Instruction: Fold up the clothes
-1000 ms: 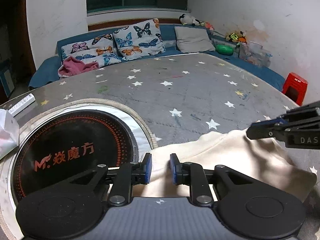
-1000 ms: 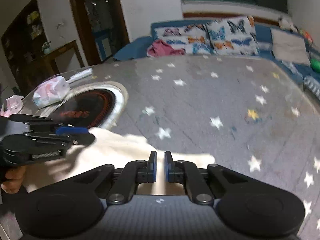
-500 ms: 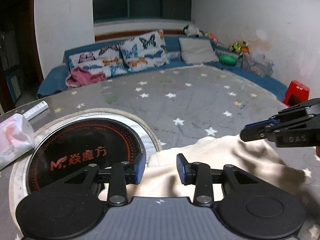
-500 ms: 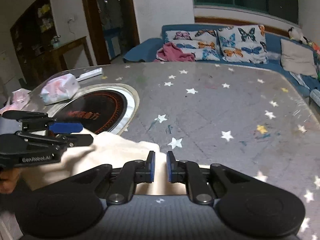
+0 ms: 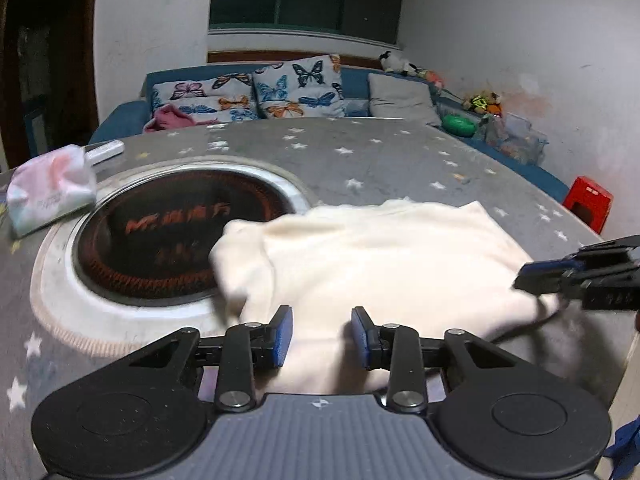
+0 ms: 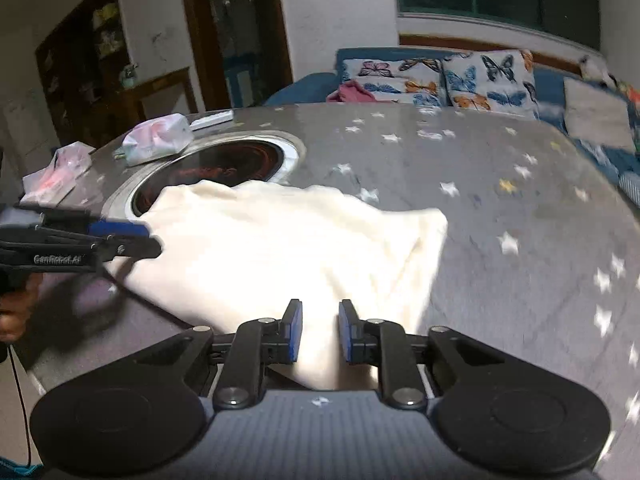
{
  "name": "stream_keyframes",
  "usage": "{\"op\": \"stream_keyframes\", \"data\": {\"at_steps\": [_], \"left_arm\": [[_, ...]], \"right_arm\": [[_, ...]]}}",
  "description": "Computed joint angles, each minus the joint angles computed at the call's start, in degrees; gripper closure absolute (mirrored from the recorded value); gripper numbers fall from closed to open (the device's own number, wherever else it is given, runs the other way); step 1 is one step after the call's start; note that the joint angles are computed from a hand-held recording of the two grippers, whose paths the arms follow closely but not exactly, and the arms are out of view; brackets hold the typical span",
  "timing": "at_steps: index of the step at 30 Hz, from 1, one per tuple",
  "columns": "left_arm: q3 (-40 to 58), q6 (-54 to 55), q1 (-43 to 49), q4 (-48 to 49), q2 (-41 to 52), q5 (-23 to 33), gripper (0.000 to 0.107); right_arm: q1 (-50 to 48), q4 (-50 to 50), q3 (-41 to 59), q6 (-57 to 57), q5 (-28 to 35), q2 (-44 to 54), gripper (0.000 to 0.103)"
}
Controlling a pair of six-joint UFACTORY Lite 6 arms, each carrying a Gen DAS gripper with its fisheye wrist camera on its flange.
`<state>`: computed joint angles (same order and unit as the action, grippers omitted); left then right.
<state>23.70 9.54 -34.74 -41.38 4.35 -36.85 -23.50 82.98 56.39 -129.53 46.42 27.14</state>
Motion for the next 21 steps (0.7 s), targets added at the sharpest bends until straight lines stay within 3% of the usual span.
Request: {"op": "stream_keyframes", "data": {"at_steps": [6, 13, 17, 21], "left_arm": [[-0.04, 3.32, 0.88, -2.16, -3.18, 1.41, 0.072], [4.20, -0.52, 7.87, 4.87, 2.83, 3.87, 0.070], [5.31, 1.95, 8.35, 3.52, 1.52, 4.73, 0.071], [11.48, 2.64, 10.44, 5.40, 6.67, 6.70, 0.071]], "right_arm": [[0.83, -1.20, 1.57, 1.92, -0.71, -1.38, 0.086], [5.56, 1.23, 9.79, 5.96, -3.95, 6.12, 0.085], [5.88, 1.22, 11.82, 7.77, -4.27, 7.04, 0.084], [8.17, 2.93, 14.13, 8.34, -4.53, 7.66, 0.084]]}}
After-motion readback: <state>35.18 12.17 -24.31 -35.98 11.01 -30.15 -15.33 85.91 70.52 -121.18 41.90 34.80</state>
